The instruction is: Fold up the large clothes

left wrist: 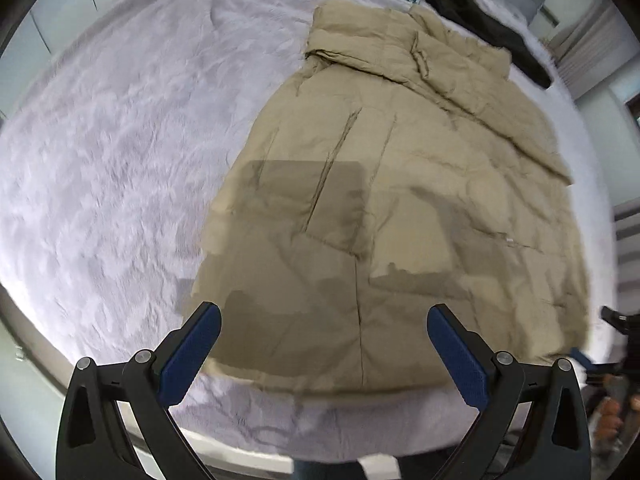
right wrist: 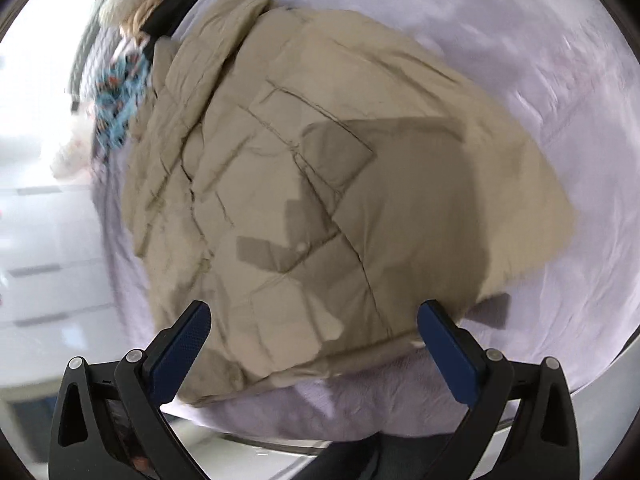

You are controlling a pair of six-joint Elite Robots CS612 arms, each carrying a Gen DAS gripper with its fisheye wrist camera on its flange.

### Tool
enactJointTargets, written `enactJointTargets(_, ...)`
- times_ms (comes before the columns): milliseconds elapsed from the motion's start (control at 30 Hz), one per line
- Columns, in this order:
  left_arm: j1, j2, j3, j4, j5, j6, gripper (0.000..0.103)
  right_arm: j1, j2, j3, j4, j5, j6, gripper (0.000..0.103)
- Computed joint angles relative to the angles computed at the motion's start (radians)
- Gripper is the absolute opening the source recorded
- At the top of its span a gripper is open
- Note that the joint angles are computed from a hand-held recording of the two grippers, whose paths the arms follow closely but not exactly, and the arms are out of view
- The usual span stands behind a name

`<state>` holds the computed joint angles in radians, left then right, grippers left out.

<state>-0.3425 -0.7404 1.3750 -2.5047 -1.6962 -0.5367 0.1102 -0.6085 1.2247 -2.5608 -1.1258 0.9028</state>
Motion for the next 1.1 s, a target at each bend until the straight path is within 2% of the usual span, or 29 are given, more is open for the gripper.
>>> enactJointTargets(167,0.045,-0.020,0.074,-0.083,-0.174,-0.042,0.103,-0.012,-0.031,0.107,-0.172,0.012,0.126,0.103)
enactJointTargets(333,0.076,0.001,0.102,-0.149,-0.339,-0.140,0.103,-0.019,-0.039,0.157,-0.227,0.011,0.209,0.103)
enactJointTargets(500,0.073,0.046,0.078,-0.184,-0.403,-0.237,0.103,-0.026,-0.023,0.167,-0.258,0.024,0.251,0.103)
enactJointTargets(667,0.053,0.074,0.025,-0.162,-0.371,-0.221,0.102,-0.027,-0.002,0.166,-0.340,0.019,0.322,0.103)
enactJointTargets(733,0.048,0.079,0.010,-0.161,-0.353,-0.222,0.090,-0.027,0.008,0.159,-0.370,0.021,0.345,0.103)
enactJointTargets(800,0.043,0.084,-0.009,-0.140,-0.340,-0.184,0.051,-0.028,0.016,0.151,-0.393,0.023,0.365,0.103)
enactJointTargets(833,0.041,0.085,-0.018,-0.123,-0.327,-0.161,0.043,-0.030,0.019,0.148,-0.403,0.024,0.372,0.103)
enactJointTargets(867,0.036,0.086,-0.028,-0.106,-0.304,-0.135,0.028,-0.030,0.020,0.146,-0.402,0.022,0.377,0.103)
enactJointTargets(900,0.034,0.086,-0.030,-0.104,-0.295,-0.119,0.022,-0.030,0.019,0.144,-0.392,0.018,0.385,0.102)
enactJointTargets(967,0.036,0.083,-0.027,-0.113,-0.293,-0.112,0.018,-0.033,0.022,0.144,-0.406,0.023,0.411,0.098)
enactJointTargets(1000,0.037,0.081,-0.028,-0.117,-0.291,-0.114,0.016,-0.034,0.023,0.144,-0.409,0.025,0.419,0.089)
enactJointTargets(1033,0.040,0.080,-0.026,-0.120,-0.293,-0.112,0.016,-0.035,0.023,0.145,-0.401,0.026,0.422,0.074)
enactJointTargets(1067,0.040,0.078,-0.027,-0.122,-0.291,-0.112,0.016,-0.037,0.023,0.141,-0.376,0.028,0.423,0.064)
enactJointTargets(1100,0.041,0.076,-0.027,-0.121,-0.287,-0.108,0.016,-0.037,0.024,0.140,-0.367,0.029,0.426,0.043)
